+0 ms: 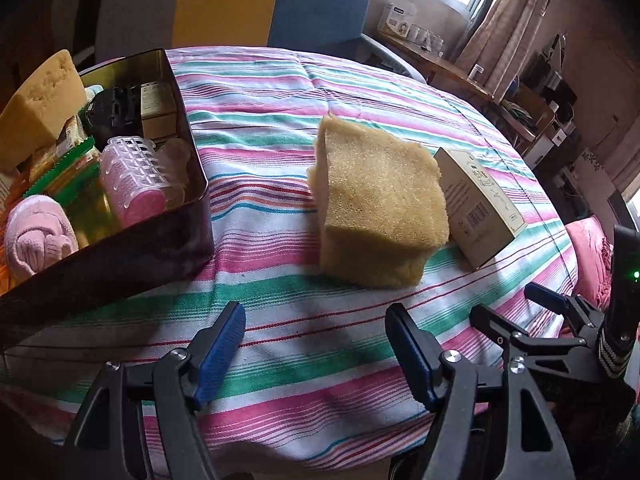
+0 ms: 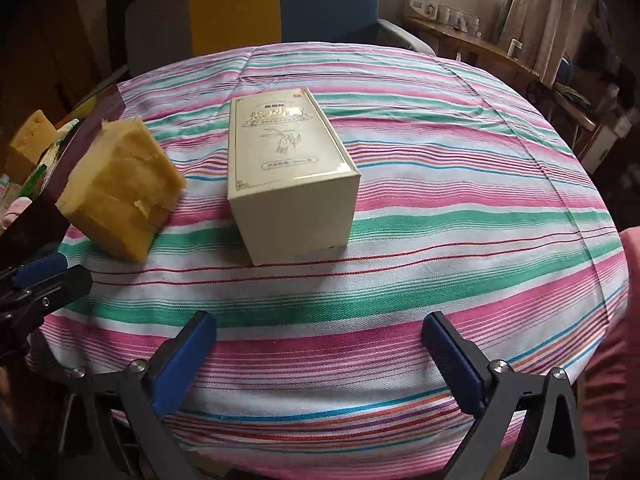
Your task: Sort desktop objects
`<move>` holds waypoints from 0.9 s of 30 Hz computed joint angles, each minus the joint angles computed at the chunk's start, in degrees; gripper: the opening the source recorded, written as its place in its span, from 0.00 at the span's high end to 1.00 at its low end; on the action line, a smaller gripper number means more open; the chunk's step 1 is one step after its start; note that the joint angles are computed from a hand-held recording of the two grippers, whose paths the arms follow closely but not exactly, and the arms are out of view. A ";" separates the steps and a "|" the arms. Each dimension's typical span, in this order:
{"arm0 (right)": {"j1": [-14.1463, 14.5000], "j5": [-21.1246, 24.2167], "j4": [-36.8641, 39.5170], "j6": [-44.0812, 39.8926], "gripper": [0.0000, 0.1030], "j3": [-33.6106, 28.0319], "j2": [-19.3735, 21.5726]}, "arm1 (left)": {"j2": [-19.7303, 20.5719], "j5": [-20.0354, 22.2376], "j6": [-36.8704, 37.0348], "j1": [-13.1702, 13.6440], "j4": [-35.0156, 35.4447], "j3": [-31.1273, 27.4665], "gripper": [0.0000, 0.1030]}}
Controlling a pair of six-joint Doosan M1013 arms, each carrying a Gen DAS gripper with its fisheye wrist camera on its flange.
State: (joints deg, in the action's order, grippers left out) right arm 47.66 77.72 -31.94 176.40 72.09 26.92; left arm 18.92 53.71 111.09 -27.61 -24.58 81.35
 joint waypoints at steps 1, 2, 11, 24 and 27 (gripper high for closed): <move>0.02 -0.33 -0.07 0.36 0.00 0.29 -0.16 | 0.00 -0.32 -0.05 -0.16 0.08 0.08 0.22; 0.01 -0.69 -0.09 0.49 0.00 0.55 -0.32 | -0.08 -0.93 -0.51 -0.49 0.83 0.23 0.21; 0.12 -1.89 -0.88 1.36 0.00 1.45 -0.75 | -1.32 -4.56 1.18 -1.22 3.45 2.43 0.20; -0.05 -8.89 -9.02 8.92 0.28 5.35 -5.01 | -0.09 -0.96 -0.21 -0.27 0.94 -0.20 0.20; -1.21 -10.23 -8.90 6.49 0.21 4.67 -4.82 | 0.29 -1.05 0.99 0.18 -1.77 -1.23 0.21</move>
